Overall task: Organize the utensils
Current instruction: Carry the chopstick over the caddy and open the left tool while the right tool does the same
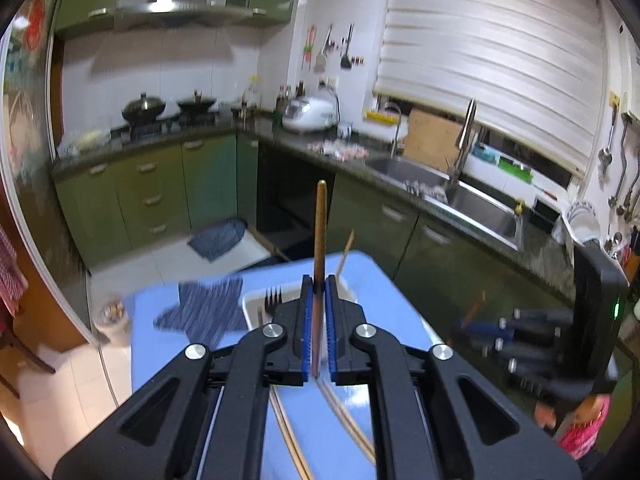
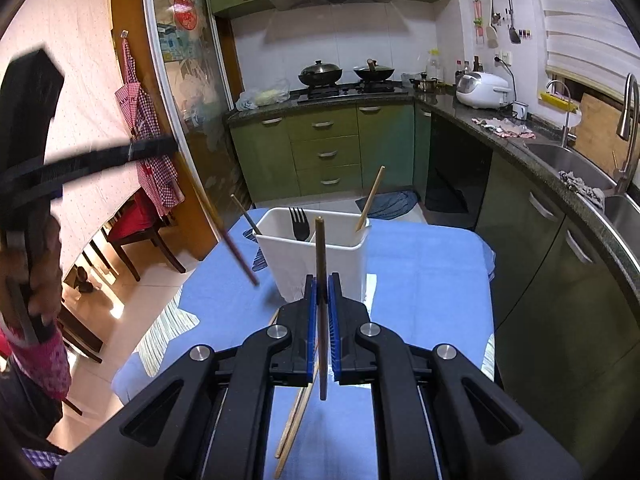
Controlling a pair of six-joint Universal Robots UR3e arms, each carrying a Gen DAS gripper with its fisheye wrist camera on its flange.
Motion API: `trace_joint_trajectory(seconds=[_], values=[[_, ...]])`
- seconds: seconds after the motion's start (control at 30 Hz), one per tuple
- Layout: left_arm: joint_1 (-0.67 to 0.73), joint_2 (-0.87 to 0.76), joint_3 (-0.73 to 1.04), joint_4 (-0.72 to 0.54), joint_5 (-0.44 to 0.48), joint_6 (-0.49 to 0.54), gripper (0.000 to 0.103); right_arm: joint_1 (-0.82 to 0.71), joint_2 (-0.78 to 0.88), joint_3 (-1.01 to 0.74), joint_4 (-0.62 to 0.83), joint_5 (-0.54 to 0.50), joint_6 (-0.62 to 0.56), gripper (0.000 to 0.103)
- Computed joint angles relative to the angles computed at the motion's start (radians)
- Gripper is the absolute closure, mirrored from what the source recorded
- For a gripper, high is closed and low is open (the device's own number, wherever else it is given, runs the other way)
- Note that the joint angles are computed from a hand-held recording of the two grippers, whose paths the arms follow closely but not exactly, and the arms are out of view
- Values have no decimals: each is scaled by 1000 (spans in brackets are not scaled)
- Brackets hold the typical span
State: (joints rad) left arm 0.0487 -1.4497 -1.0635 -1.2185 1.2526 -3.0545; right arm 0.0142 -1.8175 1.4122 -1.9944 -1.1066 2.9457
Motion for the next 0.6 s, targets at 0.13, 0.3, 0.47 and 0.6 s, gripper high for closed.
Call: trace_joint_trajectory(seconds=[0.13, 0.3, 0.47, 0.6], values=[[-58, -176, 244, -18, 79, -42, 97, -11, 8, -16, 6, 10, -7, 96], [-101, -355, 451, -46, 160, -61, 97, -41, 1, -14, 9, 38, -18, 96], [-103, -454, 514, -77, 198, -67, 97, -44, 8, -25, 8, 37, -20, 96], [-103, -460, 456, -79, 219, -50, 97, -43, 50, -86, 14, 47, -5, 96]])
